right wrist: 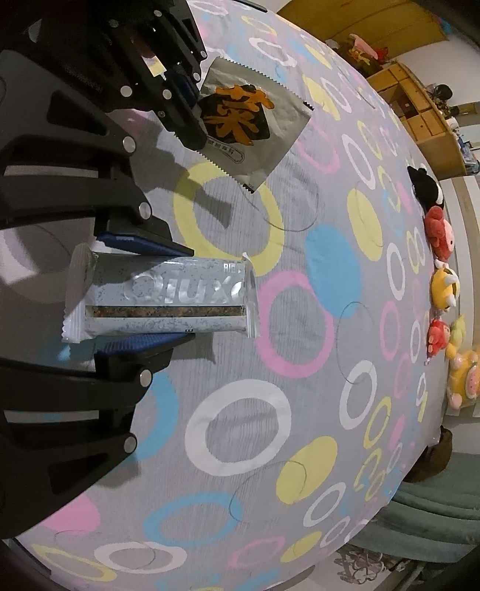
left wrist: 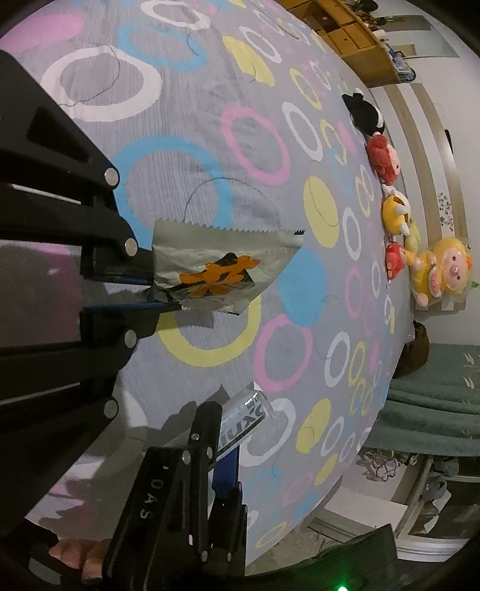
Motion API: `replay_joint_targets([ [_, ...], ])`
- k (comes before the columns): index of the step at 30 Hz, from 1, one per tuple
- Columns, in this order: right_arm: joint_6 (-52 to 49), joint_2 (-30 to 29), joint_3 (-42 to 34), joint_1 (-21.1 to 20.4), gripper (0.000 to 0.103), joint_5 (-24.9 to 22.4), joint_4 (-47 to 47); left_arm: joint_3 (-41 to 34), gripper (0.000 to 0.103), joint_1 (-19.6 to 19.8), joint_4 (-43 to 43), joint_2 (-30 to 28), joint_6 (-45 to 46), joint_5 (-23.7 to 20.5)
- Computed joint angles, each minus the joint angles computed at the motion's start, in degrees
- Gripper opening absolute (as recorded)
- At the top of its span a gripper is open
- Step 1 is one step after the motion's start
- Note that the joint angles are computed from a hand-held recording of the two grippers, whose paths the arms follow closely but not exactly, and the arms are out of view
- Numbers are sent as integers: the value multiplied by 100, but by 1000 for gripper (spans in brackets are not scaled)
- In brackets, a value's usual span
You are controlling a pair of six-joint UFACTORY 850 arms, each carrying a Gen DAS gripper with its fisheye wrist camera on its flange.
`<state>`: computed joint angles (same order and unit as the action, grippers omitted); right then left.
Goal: Collect trash
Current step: 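Carry the orange-print and silver wrappers down toward the bag bin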
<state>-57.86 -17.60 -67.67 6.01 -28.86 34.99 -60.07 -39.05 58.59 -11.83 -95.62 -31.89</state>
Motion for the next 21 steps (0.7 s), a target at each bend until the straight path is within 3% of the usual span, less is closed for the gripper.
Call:
replay_joint_targets([
  [21, -764, 903, 783, -345, 37, -292, 673, 249, 9, -618, -32, 429, -113, -549],
])
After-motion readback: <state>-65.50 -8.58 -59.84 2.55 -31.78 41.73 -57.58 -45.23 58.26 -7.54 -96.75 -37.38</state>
